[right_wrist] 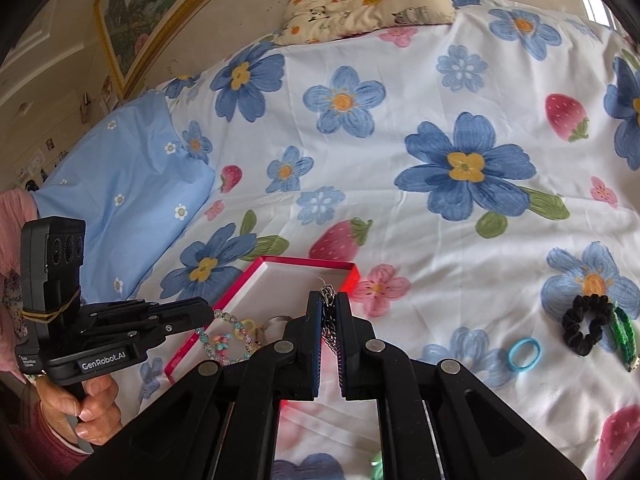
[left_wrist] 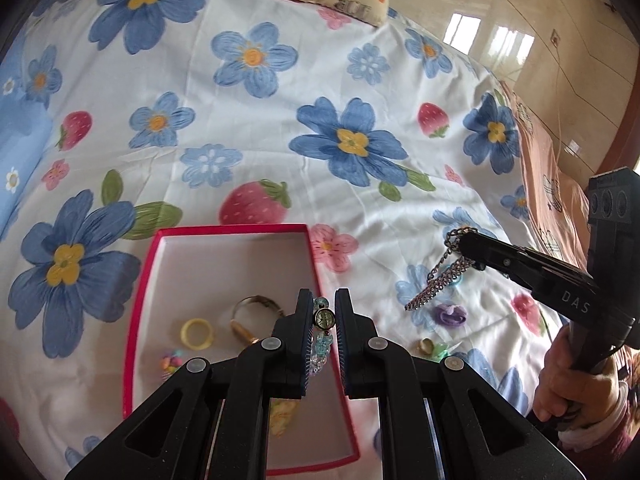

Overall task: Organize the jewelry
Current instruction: 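Carry the bracelet and silver chain into the red box and open both tools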

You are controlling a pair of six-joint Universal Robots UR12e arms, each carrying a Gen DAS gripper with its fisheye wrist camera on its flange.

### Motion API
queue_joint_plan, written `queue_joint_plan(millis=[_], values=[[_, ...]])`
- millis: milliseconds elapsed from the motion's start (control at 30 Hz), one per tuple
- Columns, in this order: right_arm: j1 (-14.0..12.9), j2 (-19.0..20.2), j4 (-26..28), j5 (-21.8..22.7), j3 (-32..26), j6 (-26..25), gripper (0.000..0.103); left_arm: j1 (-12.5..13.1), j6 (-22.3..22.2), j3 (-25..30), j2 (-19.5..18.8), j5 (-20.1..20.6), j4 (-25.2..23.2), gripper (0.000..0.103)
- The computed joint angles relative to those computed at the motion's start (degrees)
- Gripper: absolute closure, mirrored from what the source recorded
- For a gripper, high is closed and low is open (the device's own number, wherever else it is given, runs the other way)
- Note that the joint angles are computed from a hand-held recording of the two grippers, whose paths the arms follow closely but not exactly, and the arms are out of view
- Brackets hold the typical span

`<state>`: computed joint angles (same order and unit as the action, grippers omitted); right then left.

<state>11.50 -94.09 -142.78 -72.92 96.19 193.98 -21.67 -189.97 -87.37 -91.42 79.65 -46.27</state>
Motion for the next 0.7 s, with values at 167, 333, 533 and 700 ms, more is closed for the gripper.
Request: queue_joint_plan(millis=[167,333,533,700], values=[[1.7,1.3,0.1,1.3,-1.2,-0.6,0.097,1.3,-1.1,-1.2,1.2,0.4,-0.1,0.094],[3.2,2.6,0.4,2.8,-2.3,-1.0,0.097,2.3,-2.1,-2.3,2.3,0.9,-0.7,0.094],[4.9,4.3,1.0,4.3,-3.2,-1.3,0.097,3.3,-3.2,-3.4,2.9,1.2,-1.5,0.094],[6.0,5.5,2.1,4.9,-3.7,-1.7,0.097,4.0,-4.0,-4.0,2.7,1.0,-2.2,0.094]])
